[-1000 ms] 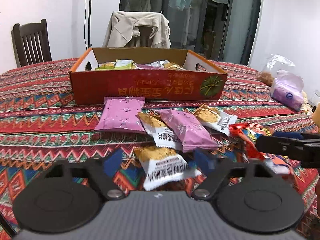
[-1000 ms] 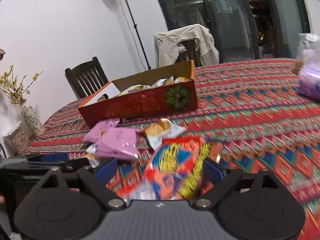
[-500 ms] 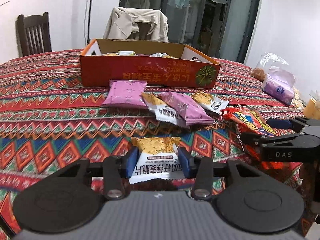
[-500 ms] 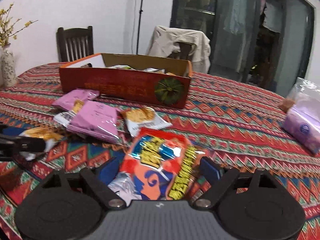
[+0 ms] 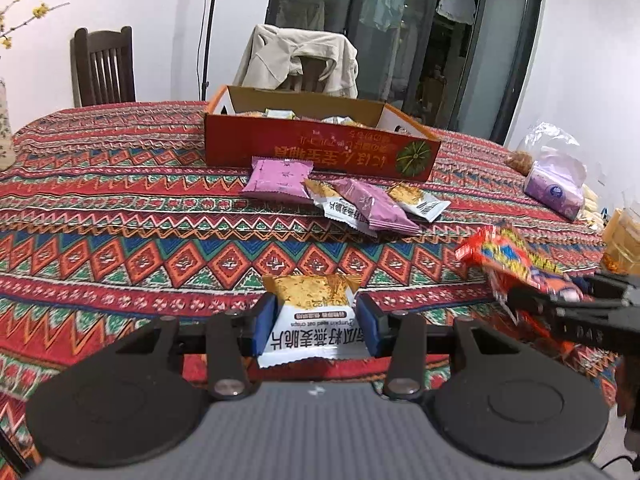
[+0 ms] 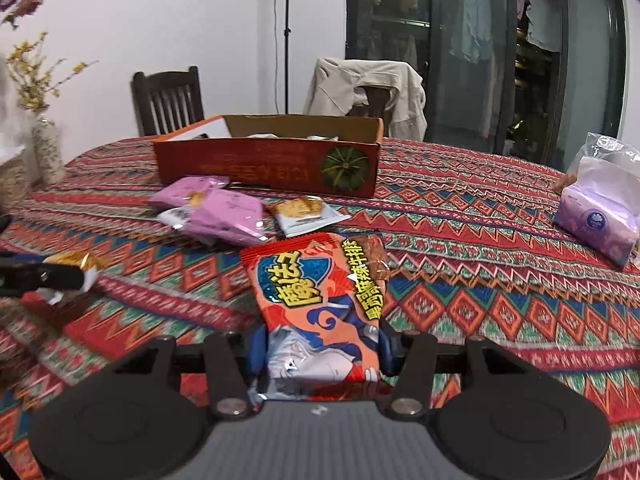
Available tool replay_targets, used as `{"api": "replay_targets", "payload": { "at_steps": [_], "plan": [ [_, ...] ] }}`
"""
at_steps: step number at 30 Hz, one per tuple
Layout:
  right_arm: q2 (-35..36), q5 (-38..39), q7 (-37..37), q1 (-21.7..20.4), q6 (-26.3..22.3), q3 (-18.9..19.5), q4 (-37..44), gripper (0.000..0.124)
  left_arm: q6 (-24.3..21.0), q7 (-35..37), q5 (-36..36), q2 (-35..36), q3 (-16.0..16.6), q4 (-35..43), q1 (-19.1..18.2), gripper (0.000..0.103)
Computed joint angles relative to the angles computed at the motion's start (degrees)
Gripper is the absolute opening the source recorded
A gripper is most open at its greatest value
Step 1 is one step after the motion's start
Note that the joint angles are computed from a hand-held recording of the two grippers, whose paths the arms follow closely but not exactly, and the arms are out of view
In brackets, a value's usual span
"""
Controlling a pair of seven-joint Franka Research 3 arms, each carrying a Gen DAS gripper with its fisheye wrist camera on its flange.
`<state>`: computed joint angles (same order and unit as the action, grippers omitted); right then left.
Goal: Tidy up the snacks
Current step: 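Carry the cookie packet and chip bag into the box and release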
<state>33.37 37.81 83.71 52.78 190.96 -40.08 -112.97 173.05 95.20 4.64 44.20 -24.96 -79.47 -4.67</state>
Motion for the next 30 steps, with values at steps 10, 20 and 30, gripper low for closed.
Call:
{"api": "replay_targets", "payload": {
  "at_steps": [10, 20, 30],
  "plan": [
    [-5.78, 5.49, -7.7, 2.78, 2.6, 3.31, -6.18, 0.053, 5.27, -2.01, 1.82, -5.63, -1.77, -9.68, 2.54, 0.045],
    [-6.33, 7.49, -11.94, -8.45, 5.8, 15.36, -3.94, 0.057, 7.22, -5.01, 4.14, -7.0, -2.56, -12.6, 4.35, 0.045],
    [-10.48, 6.21, -14.63, -19.12, 10.53, 26.45, -3.77, 0.056, 0.84, 3.17, 2.4, 1.59, -12.33, 1.03, 9.09, 0.045]
  ]
}}
